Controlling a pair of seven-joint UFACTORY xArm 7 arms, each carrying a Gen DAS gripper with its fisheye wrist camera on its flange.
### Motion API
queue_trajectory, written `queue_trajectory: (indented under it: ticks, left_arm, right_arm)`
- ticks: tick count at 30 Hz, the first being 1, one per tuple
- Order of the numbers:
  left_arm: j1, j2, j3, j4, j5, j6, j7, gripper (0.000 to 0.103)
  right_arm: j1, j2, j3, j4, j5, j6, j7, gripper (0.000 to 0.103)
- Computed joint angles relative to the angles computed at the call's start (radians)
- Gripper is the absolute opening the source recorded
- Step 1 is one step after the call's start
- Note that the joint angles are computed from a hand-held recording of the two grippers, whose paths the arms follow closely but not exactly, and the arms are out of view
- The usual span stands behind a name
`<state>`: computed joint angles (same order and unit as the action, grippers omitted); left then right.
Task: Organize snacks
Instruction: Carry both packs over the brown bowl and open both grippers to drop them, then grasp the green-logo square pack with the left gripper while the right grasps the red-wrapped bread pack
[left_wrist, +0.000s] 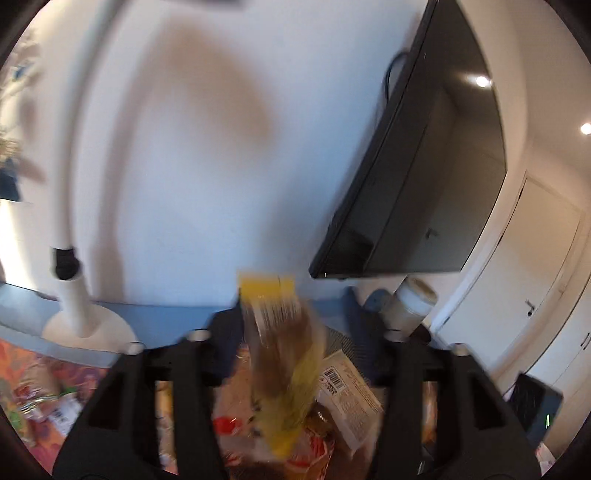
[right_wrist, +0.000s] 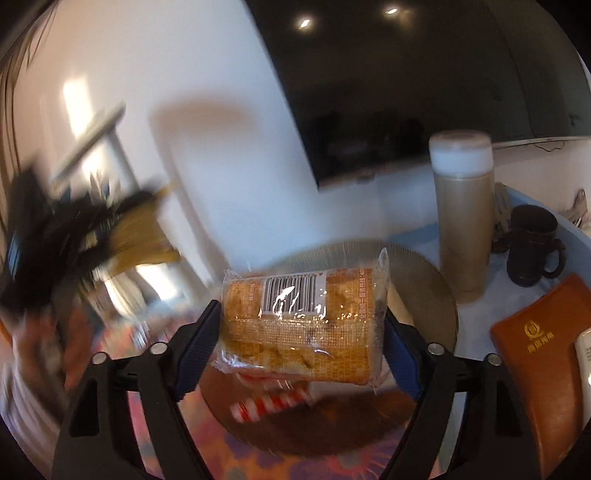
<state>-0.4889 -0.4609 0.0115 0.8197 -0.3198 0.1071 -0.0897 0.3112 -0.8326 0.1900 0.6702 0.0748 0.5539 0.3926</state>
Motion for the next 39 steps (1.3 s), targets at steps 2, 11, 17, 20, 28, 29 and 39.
queue_trajectory:
  ticks: [2, 11, 17, 20, 28, 29, 39]
  left_arm:
    - [0.096, 0.117, -0.084, 0.110, 0.067, 0.112, -0.082, 0.100]
    - [0.243, 0.091, -0.180, 0.123, 0.289, 0.310, -0.239, 0.100]
    - [0.297, -0.090, -0.118, 0.021, 0.293, 0.360, -0.241, 0.100]
    - [0.311, -0.164, -0.059, -0.023, 0.259, 0.391, -0.215, 0.100]
    - [0.445, -0.399, 0.054, -0.186, 0.239, 0.500, -0.135, 0.100]
    - [0.468, -0.427, 0.068, -0.207, 0.244, 0.509, -0.122, 0.100]
    - [0.626, -0.531, 0.199, -0.371, 0.264, 0.573, 0.080, 0.100]
  right_arm:
    - [-0.006, 0.025, 0.005, 0.023, -0.024, 0.102, -0.022, 0.098]
    - [-0.023, -0.037, -0.021, -0.006, 0.028, 0.071, 0.018, 0.098]
    - [0.001, -0.011, 0.018, 0.042, 0.076, 0.010, 0.111, 0.098]
    - [0.021, 0.039, 0.051, 0.095, 0.070, 0.016, 0.142, 0.098]
    - [0.070, 0.189, 0.177, 0.208, 0.012, -0.006, 0.239, 0.098]
    - [0.076, 0.216, 0.194, 0.221, 0.001, -0.011, 0.253, 0.098]
    - [0.138, 0.484, 0.279, 0.271, -0.131, -0.132, 0.455, 0.098]
